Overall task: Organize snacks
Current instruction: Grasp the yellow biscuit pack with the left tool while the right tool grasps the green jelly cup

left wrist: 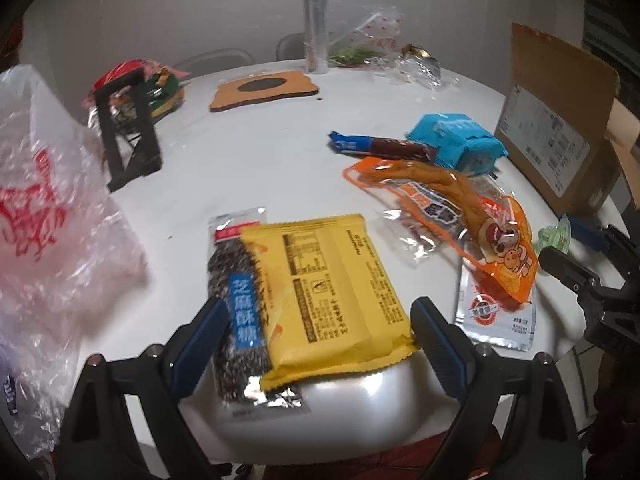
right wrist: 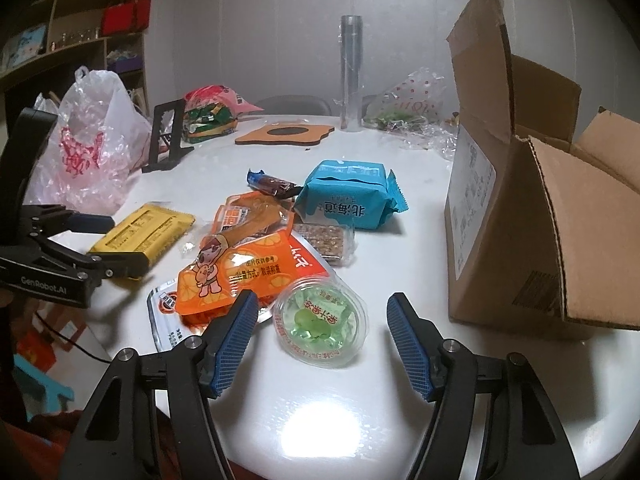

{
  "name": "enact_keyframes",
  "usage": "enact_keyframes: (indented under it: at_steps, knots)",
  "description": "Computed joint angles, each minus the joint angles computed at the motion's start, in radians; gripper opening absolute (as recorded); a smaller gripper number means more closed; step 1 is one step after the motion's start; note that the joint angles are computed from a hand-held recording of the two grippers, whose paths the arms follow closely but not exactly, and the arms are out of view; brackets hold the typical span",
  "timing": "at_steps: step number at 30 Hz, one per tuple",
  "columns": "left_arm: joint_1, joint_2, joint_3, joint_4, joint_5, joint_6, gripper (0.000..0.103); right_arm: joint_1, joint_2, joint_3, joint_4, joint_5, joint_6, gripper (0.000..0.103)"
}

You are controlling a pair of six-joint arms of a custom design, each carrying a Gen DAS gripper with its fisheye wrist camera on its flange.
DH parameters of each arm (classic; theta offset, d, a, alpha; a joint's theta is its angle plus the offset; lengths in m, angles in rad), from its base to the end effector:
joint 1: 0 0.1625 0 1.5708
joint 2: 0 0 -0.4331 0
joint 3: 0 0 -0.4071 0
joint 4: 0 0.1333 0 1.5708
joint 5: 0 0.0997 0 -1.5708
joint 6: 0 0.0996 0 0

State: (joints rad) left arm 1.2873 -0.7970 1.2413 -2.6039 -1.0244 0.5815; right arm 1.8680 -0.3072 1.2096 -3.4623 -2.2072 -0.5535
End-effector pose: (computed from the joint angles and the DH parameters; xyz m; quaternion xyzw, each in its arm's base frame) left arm -0.0462 -0.8202 0.2819 0.3152 0.8695 -0.2380 0.2968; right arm 0.3013 -0.7306 0.0133 0.2097 -0.8228 0.4119 0.3307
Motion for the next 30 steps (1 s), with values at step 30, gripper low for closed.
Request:
enact_keyframes:
  at_steps: [30]
  knots:
    - [0.010,0.009,-0.050,0.048,-0.106,-0.023,0.070,0.000,-0.003,-0.001,-0.006,0.026,0.007,0.039]
